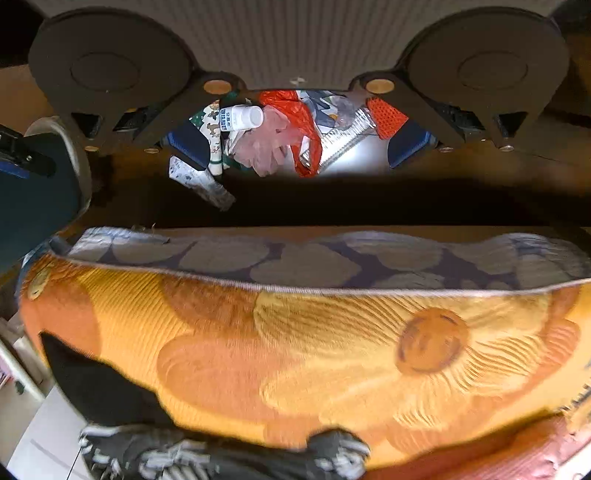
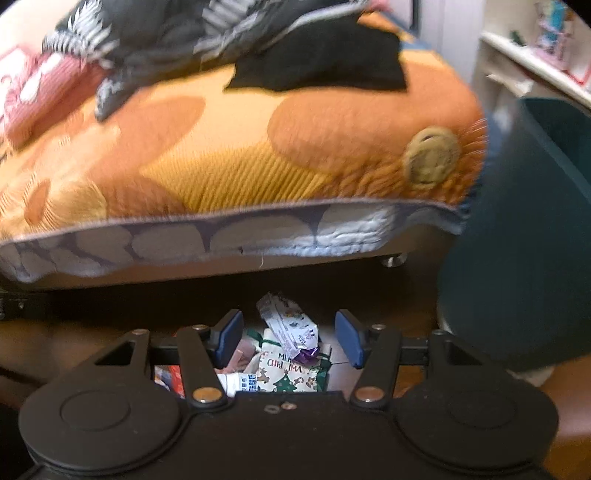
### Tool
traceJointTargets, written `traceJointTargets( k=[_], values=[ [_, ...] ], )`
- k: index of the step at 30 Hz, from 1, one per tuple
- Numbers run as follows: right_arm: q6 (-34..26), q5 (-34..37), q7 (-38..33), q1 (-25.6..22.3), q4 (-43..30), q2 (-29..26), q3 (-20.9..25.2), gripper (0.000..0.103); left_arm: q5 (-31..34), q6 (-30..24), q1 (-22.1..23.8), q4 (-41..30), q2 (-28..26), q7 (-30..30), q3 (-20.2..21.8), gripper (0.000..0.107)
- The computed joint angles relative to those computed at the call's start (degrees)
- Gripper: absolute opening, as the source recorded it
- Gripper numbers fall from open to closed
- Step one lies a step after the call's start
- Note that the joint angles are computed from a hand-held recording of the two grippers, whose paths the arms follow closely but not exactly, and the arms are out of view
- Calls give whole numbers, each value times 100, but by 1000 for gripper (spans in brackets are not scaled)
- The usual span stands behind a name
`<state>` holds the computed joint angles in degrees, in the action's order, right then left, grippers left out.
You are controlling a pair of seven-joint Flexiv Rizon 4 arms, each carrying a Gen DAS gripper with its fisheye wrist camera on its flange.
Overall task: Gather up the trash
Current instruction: 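Close the right tool on the white wrapper while the left tool nears the Christmas bag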
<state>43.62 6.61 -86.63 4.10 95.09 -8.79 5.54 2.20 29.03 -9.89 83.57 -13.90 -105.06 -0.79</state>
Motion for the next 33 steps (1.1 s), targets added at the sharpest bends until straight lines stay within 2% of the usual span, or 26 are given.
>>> traceJointTargets(
  k=[5,15,24,28,33],
  values=[
    [-154,45,-314,23,-326,-594,38,56,-54,-301,-32,-395,-706,159,-70,103],
    [-189,-7,-462,15,-663,-1462,136,55,-414,-610,-94,-849,-1682,490,-98,103],
    [-296,143,-1054,-126,-1066,-2167,330,55,-815,-419,-367,-573,-2175,1236,-365,103],
    [-431,69,-1200,-96,-1266,-2483,334,55,-1216,-437,-388,-507,-2466,1075,-411,103],
    [-666,9,-1389,-75,-1533,-2860,366,55,-1424,-513,-385,-461,-2716,1014,-434,102]
  ],
)
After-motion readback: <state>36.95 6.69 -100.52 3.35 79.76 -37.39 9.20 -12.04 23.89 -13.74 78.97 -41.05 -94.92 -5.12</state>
